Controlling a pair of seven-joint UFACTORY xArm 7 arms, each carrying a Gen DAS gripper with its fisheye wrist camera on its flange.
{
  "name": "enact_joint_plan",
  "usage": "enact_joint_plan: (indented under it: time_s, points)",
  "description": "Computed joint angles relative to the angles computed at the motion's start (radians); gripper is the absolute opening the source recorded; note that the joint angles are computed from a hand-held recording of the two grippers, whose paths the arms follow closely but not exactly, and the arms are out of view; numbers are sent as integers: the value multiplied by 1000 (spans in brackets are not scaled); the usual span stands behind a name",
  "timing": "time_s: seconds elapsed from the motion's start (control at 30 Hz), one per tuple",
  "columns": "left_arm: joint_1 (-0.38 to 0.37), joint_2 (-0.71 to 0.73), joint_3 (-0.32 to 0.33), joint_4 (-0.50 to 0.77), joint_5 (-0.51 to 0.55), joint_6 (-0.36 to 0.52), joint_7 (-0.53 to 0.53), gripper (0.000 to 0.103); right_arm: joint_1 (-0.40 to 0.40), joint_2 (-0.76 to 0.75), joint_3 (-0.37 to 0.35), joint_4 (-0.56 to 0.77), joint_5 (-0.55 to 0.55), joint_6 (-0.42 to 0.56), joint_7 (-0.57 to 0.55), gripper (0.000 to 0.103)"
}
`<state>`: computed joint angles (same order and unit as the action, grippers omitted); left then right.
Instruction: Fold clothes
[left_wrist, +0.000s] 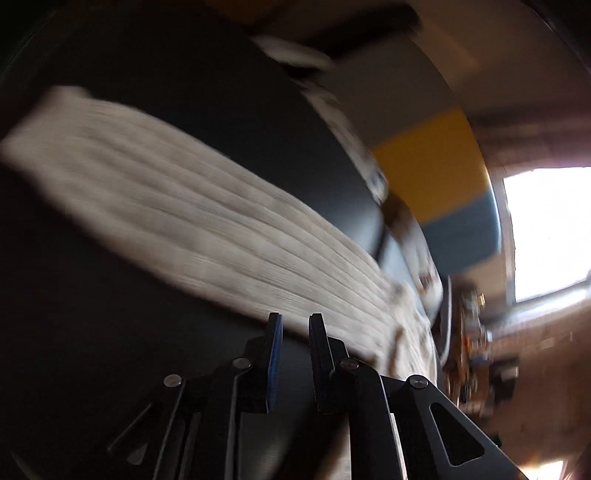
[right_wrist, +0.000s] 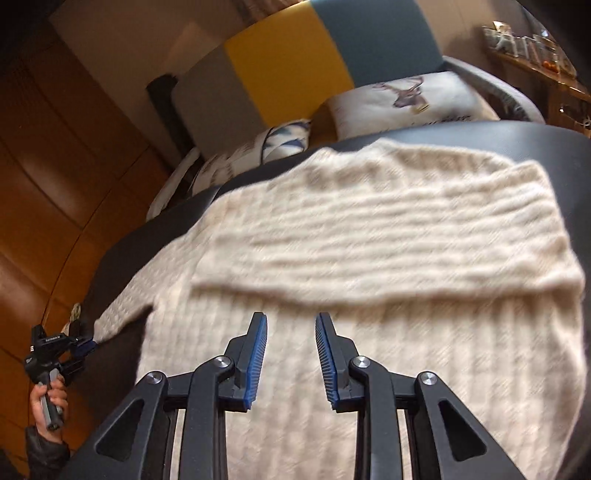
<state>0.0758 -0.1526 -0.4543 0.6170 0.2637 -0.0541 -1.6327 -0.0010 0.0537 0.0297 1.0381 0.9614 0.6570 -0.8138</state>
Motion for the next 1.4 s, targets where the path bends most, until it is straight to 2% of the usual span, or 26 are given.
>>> enact_joint_plan:
  time_s: [0.03, 0.13, 0.27, 0.4, 0.47, 0.57, 0.73, 0.83, 0.93, 0.97, 1.0, 1.03, 1.17, 1.23, 1.4]
  points:
    - [-51, -90, 70, -92, -47, 8, -4, 14, 6, -15, 6, -24, 0, -2, -2, 27]
    - [-101, -313, 177, -319, -163, 9, -23, 14, 23, -33, 8, -57, -20, -1, 28, 27]
    - [-161, -441, 329, -490, -264, -70, 5, 14, 42, -56, 7, -84, -57, -26, 65, 27]
    - [-311, -299, 533, -509, -304, -303, 25, 14, 55, -78, -1, -98, -94, -45, 91, 27]
    - [-387, -211, 633, -481, -264, -383, -2, 16, 58, -85, -6, -102, -106, -51, 104, 27]
    - [-420, -101, 700, -431, -176, -456, -96, 22, 62, -89, -11, -108, -126, -59, 123, 27]
    - [-343, -62, 678, -406, -140, -480, -128, 28, 64, -74, -11, -118, -173, -74, 157, 27]
    - [-307, -8, 612, -396, -218, -543, -167, 28, 61, -67, -12, -126, -183, -70, 168, 27]
    - [-283, 33, 575, -394, -258, -601, -254, 27, 55, -63, -13, -136, -173, -60, 164, 27]
    - [-272, 36, 564, -392, -264, -598, -268, 24, 53, -65, -13, -138, -167, -58, 156, 27]
    - [-259, 31, 549, -387, -270, -577, -263, 11, 52, -66, -14, -141, -162, -56, 149, 27]
    - [-247, 27, 535, -382, -276, -556, -258, 8, 50, -68, -15, -141, -158, -52, 143, 27]
    - [-204, 10, 464, -343, -329, -471, -192, 7, 46, -77, -18, -146, -146, -44, 119, 27]
    - [-206, 22, 449, -307, -335, -480, -175, 7, 47, -86, -20, -152, -146, -50, 105, 27]
    - [-229, 76, 397, -117, -349, -415, -79, 7, 36, -105, -43, -160, -104, -23, 73, 27]
